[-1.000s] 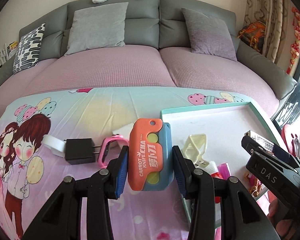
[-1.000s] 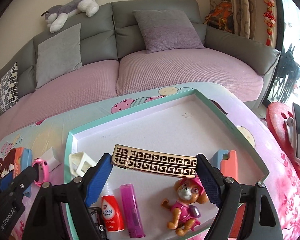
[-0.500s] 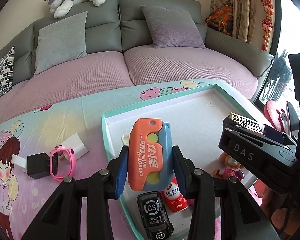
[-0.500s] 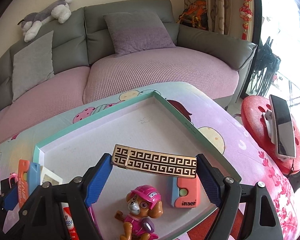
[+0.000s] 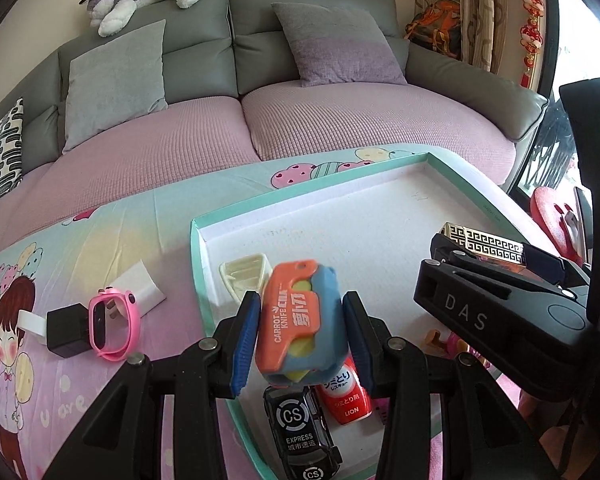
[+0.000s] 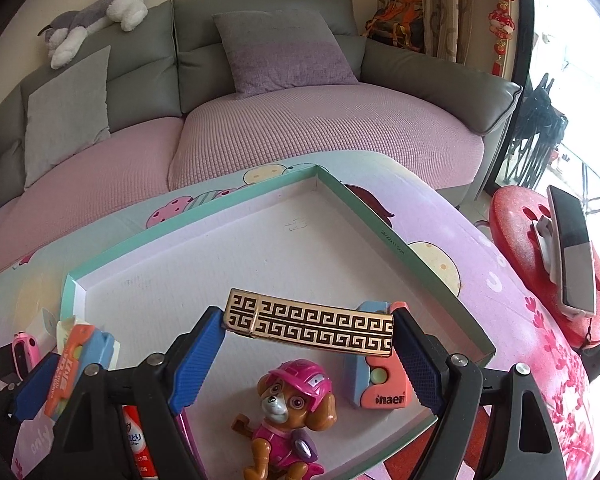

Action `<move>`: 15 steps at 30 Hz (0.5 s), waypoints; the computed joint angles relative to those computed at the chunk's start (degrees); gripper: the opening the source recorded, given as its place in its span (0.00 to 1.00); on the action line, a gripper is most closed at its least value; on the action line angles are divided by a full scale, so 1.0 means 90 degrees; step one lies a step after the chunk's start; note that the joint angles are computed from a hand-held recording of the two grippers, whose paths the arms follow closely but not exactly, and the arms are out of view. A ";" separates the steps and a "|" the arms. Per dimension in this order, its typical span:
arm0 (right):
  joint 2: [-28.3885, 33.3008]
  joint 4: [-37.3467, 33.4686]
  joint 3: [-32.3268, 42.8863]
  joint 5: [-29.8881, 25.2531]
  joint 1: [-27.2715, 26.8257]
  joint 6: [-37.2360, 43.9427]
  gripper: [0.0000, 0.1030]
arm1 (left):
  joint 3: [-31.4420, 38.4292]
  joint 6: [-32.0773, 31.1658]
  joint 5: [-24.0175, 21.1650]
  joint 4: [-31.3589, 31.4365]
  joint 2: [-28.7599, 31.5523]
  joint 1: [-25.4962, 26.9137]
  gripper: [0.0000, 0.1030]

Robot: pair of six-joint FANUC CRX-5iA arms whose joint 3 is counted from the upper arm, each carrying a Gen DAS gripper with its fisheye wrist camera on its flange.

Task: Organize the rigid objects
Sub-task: 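Carry the carrot knife and gold bar over the tray and release both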

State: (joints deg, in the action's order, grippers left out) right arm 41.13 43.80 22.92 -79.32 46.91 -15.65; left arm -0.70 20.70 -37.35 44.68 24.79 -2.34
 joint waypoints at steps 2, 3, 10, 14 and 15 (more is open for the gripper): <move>0.0003 -0.0063 0.0008 0.0024 -0.0006 0.0035 0.83 | -0.0013 0.0001 0.0049 -0.0020 -0.0009 -0.0009 0.43; 0.0001 -0.0076 0.0011 0.0026 -0.0009 0.0045 0.83 | -0.0009 -0.0020 0.0039 0.0002 -0.0007 -0.0006 0.43; -0.0075 -0.0077 -0.0045 0.0066 -0.0017 0.0012 0.84 | -0.0041 -0.0049 0.0075 0.0061 -0.0069 0.0028 0.47; -0.0153 0.0060 -0.0146 0.0139 0.0010 -0.0100 0.85 | -0.0084 -0.0122 0.0115 0.0175 -0.0133 0.0061 0.53; -0.0159 0.0099 -0.0144 0.0129 0.0020 -0.0114 0.86 | -0.0090 -0.0138 0.0121 0.0212 -0.0147 0.0072 0.55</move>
